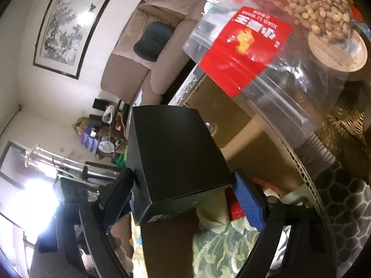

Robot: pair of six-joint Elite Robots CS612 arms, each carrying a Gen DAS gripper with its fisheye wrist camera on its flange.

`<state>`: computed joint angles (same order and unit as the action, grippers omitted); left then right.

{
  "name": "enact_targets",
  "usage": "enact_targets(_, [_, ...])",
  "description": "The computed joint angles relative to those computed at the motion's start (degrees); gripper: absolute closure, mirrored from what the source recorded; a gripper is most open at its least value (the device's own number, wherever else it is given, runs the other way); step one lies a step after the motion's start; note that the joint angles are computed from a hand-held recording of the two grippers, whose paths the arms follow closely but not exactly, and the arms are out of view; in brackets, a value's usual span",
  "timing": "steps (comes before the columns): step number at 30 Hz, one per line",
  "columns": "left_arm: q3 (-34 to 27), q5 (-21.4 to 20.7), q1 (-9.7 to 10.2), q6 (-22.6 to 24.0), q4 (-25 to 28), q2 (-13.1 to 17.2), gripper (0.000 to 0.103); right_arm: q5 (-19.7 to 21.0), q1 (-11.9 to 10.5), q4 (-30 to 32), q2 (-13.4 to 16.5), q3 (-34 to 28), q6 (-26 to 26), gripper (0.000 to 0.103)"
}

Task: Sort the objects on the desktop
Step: 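Open the left gripper to drop the black box into the cardboard box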

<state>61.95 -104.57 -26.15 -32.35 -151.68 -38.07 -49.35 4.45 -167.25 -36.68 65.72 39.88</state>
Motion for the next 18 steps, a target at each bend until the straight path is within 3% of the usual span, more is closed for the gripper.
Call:
enact_targets(7, [1.3,1.0,-0.27,1.4,1.0,-1.2,0.005,-2.6,0.5,4.1,-0.5,0.1,-2.3,0.015])
enact_targets(10, [2.1,0.6,-0.16,1.2,0.3,-1.7,0.005,-6.7,1.4,10.3,-1.2,-0.7,-6.8,0.014])
enact_targets(18, [4.3,-3.4,0.09,0.9,-1.9,-3.2,0.005,-13.8,2.7,14.7,-2.0,-0.9,-7.3,0.006])
